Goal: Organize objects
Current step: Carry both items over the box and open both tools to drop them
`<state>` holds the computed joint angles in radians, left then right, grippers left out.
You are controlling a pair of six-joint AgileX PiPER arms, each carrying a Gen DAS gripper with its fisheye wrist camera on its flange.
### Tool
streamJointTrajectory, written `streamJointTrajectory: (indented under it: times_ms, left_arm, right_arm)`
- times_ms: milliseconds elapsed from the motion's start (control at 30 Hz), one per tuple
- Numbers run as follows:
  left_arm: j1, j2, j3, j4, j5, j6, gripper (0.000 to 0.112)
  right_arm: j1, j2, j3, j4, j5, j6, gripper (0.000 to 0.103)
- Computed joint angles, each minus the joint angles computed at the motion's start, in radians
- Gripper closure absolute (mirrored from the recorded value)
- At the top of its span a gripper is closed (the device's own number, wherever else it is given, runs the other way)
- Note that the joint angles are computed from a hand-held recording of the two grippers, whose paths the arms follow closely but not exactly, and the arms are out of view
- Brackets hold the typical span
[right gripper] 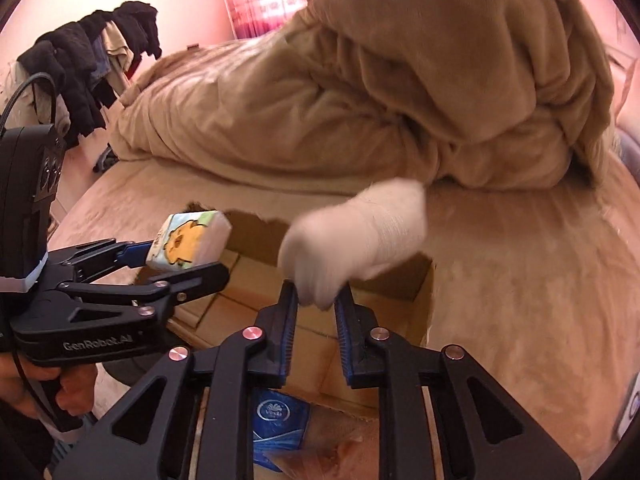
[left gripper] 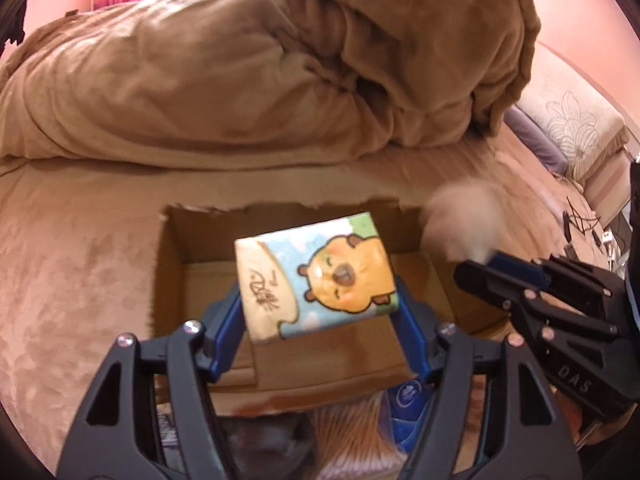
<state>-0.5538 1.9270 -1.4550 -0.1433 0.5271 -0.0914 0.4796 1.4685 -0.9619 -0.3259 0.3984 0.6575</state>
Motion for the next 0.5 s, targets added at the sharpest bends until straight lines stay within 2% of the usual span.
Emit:
streamJointTrajectory:
  times_ms: [167, 267, 300, 367, 500]
  left_arm:
    - [-0.02, 0.051, -0.016, 0.011, 0.027, -0.022, 0.043]
    - [-0.033, 0.048, -0.013, 0.063, 0.046, -0.093, 0.041]
    - [-0.037, 0.037, -0.004, 0.079, 0.048, -0.11, 0.039]
    - [-0.047, -0.001, 0.032, 0.134, 0.04, -0.168, 0.025]
    - [-0.058, -0.111, 0.134, 0.252, 0.006, -0.266, 0.014]
  right_arm:
    - [0.0, -0.008, 0.05, 0.034, 0.0, -0.022, 0.082]
    - [0.014, -0.002, 0.07, 0.033, 0.004, -0.016, 0.08]
    - [0.023, -0.003, 0.077, 0.023, 0.001, 0.001, 0.075]
    - [0.041, -0.008, 0.076, -0.015, 0.009, 0.047, 0.067]
    - [0.093, -0.046, 0.069, -0.184, 0.069, 0.241, 0.067]
